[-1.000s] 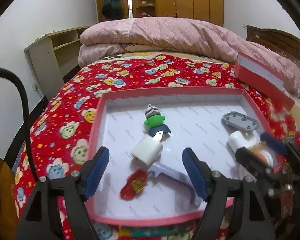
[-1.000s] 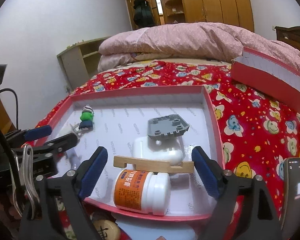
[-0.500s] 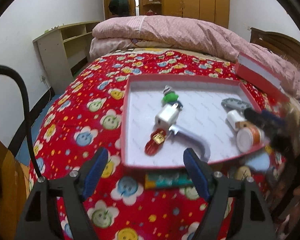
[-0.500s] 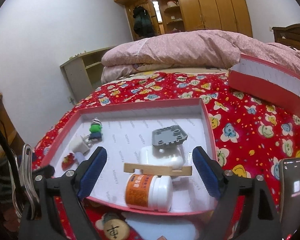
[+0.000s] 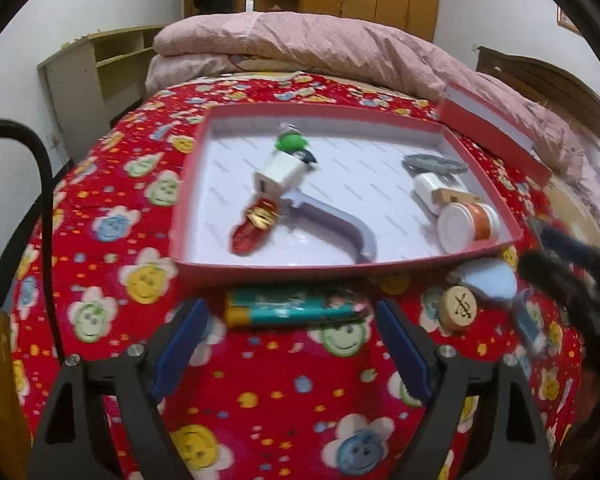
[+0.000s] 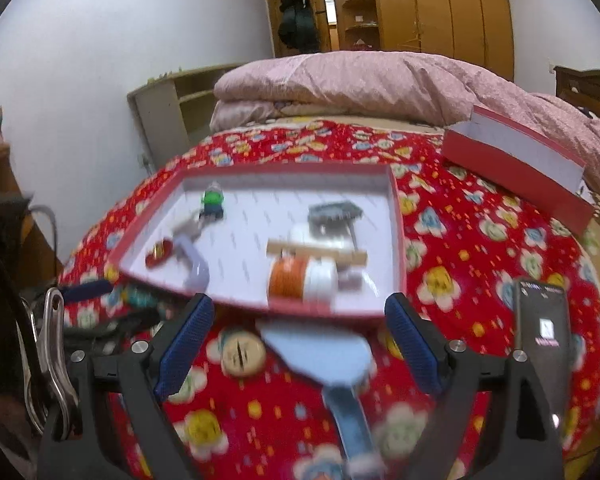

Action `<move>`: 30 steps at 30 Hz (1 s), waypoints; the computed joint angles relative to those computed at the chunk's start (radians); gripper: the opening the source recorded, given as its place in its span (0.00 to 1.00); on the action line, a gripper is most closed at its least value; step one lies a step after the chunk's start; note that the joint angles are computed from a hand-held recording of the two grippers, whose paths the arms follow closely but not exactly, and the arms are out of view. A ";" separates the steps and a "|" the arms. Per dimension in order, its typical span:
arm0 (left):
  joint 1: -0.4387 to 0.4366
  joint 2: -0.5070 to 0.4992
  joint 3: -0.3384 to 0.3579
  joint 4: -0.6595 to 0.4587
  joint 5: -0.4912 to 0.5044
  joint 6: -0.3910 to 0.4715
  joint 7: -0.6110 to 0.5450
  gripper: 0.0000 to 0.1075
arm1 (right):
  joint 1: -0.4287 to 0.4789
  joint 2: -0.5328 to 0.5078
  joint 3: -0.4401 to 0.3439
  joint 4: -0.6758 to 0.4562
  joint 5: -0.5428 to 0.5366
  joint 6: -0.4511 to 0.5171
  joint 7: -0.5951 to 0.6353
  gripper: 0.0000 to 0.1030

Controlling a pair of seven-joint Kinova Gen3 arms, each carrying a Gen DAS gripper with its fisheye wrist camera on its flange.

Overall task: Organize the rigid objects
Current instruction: 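Move the right tool to the round wooden disc while the left tool grasps the teal tube, then close the right tool on the wooden disc while the left tool lifts the teal tube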

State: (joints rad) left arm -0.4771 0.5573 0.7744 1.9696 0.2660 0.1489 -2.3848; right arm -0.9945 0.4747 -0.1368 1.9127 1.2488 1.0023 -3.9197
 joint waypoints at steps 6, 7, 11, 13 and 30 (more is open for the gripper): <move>0.102 0.001 -0.086 0.001 -0.024 -0.037 0.052 0.83 | -0.037 0.011 -0.020 0.016 -0.043 0.004 -0.007 0.87; 0.105 -0.001 -0.086 0.012 -0.027 -0.063 0.054 0.83 | -0.040 0.012 -0.020 0.020 -0.043 -0.002 -0.016 0.87; 0.120 0.003 -0.091 0.023 -0.072 -0.101 0.105 0.85 | -0.045 0.015 -0.015 0.040 -0.019 -0.040 -0.069 0.87; 0.123 0.009 -0.089 0.024 -0.092 -0.112 0.134 0.88 | -0.044 0.017 -0.015 0.047 -0.007 -0.059 -0.090 0.87; 0.019 0.003 -0.014 0.061 -0.279 -0.133 0.324 0.78 | -0.006 0.025 -0.003 0.046 0.022 -0.196 -0.128 0.79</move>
State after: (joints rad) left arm -0.4585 0.5608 0.7607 2.0304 -0.0129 0.0158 -2.0612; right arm -1.0005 0.5002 -0.1398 1.9583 1.2707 0.8059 -4.0482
